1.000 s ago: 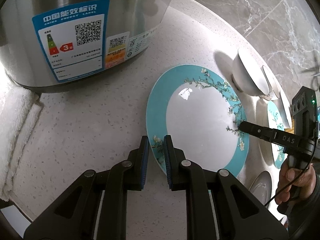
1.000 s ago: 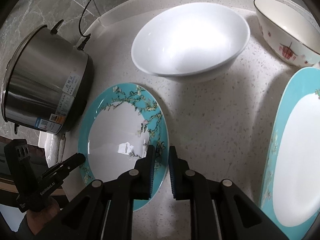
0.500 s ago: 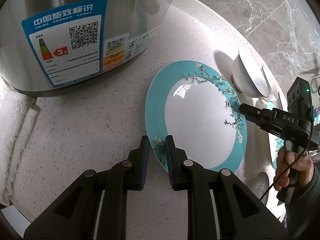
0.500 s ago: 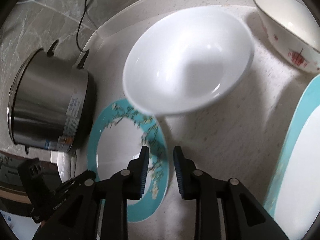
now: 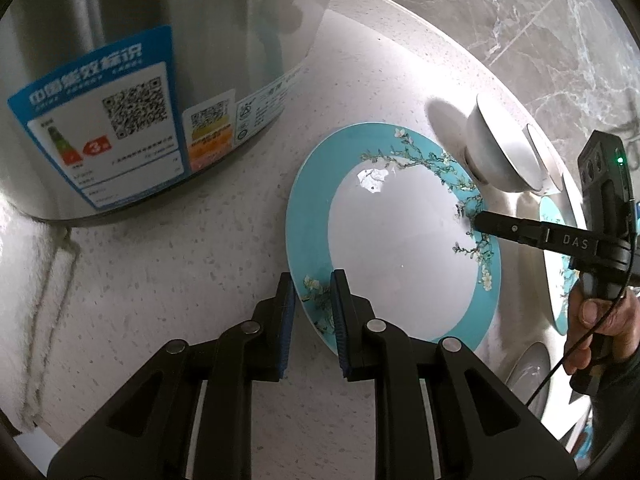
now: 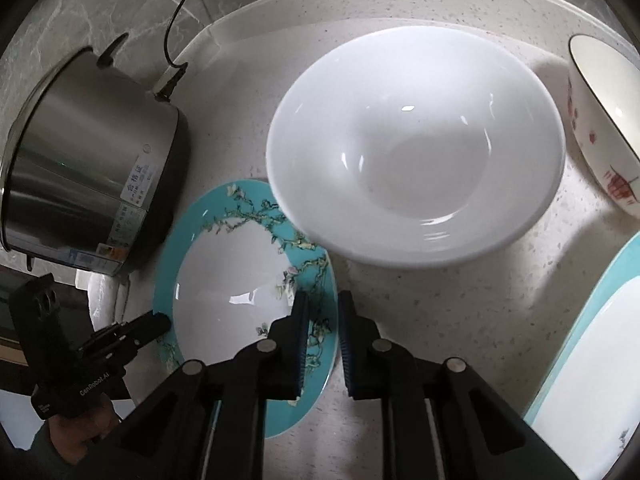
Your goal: Organize plates and bowls
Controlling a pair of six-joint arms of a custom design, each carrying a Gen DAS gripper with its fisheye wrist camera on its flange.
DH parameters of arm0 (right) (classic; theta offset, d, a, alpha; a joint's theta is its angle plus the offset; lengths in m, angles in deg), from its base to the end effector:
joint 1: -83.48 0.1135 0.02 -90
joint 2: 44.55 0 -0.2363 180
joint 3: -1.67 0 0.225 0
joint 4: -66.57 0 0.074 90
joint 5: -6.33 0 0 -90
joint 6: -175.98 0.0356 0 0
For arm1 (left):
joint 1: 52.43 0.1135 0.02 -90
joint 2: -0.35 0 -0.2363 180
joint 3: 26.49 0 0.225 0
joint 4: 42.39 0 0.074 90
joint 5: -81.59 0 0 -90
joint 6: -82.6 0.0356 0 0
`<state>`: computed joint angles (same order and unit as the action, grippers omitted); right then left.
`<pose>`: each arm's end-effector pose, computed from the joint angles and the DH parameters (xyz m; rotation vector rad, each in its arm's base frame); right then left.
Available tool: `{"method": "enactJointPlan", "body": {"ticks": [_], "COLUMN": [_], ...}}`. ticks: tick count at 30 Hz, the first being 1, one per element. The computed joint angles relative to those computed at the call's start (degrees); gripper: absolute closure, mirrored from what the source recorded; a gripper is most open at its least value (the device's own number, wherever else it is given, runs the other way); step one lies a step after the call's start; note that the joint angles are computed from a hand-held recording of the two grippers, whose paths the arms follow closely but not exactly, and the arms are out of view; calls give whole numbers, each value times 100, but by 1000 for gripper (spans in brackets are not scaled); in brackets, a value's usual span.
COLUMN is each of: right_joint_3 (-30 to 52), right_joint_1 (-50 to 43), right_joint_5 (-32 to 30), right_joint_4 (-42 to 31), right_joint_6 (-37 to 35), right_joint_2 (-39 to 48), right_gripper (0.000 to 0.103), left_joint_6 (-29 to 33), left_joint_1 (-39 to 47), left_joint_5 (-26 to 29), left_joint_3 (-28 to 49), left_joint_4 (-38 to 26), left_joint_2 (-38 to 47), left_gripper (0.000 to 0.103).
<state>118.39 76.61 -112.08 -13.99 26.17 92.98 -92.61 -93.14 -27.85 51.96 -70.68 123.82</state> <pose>0.3831 -0.0291 0.0899 -1.2402 2.6563 0.7801 0.2656 -0.2129 0.0484 -1.0876 2.4788 -0.1428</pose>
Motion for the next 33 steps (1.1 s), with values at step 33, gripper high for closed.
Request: {"method": "enactJointPlan", "body": {"ticks": [33], "right_joint_3": [-335], "right_joint_1": [-2534], "right_joint_5": [-144], "right_joint_4": [-1303], "right_joint_6": [-1598], "right_joint_2": [-976], "right_gripper": [89], "left_joint_6": [350], "left_joint_1": [-1297], "left_joint_5": [-37], "left_joint_3": [1891], "left_joint_4": [-1604], "left_joint_2": [-51], "left_gripper": [87]}}
